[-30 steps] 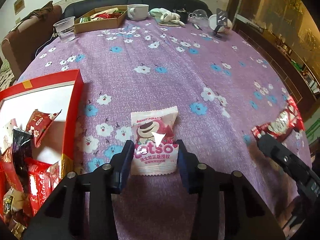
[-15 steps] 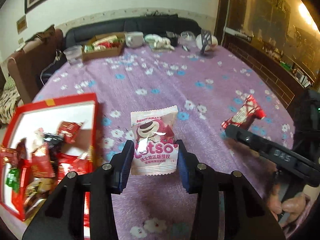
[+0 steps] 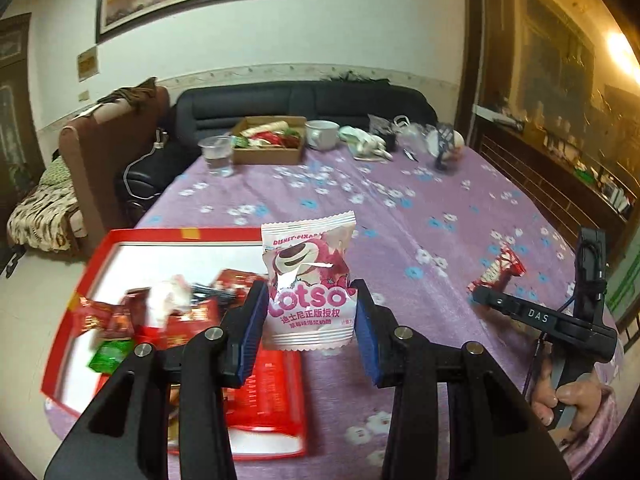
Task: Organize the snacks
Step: 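Carry both held packets over the white tray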
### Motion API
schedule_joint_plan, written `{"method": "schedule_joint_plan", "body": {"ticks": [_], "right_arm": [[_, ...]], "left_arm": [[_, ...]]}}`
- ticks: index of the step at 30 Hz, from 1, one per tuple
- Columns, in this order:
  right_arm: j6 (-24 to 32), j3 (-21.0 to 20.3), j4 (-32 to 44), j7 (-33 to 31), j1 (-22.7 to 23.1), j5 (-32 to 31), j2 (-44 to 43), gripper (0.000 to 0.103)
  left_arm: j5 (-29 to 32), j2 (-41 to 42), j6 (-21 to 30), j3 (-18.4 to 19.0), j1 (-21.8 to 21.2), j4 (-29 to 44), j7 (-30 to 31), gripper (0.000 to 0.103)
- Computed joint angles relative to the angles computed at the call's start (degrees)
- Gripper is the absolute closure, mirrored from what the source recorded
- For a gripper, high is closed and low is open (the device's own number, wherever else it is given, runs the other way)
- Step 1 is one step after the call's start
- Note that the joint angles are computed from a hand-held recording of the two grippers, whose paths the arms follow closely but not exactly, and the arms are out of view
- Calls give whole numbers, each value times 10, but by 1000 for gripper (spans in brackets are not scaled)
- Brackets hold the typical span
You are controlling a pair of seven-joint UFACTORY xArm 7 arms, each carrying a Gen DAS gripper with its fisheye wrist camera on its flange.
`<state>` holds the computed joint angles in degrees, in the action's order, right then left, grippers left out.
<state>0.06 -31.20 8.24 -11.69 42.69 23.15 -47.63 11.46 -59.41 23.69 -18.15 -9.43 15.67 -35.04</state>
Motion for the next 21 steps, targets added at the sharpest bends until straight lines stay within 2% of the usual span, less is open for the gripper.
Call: {"method": "schedule_joint_plan", "body": {"ticks": [3, 10, 21], "right_arm": [[-2, 27, -1, 13, -18, -4, 9, 88], [-21, 119, -4, 66, -60, -34, 35, 88], [-38, 188, 53, 134, 24, -91, 88, 89]], "left_arm": [[2, -37, 15, 13, 4, -17, 4, 63], [1, -96, 38, 30, 22, -46, 13, 63], [1, -154, 56, 61, 61, -87, 38, 63]]}}
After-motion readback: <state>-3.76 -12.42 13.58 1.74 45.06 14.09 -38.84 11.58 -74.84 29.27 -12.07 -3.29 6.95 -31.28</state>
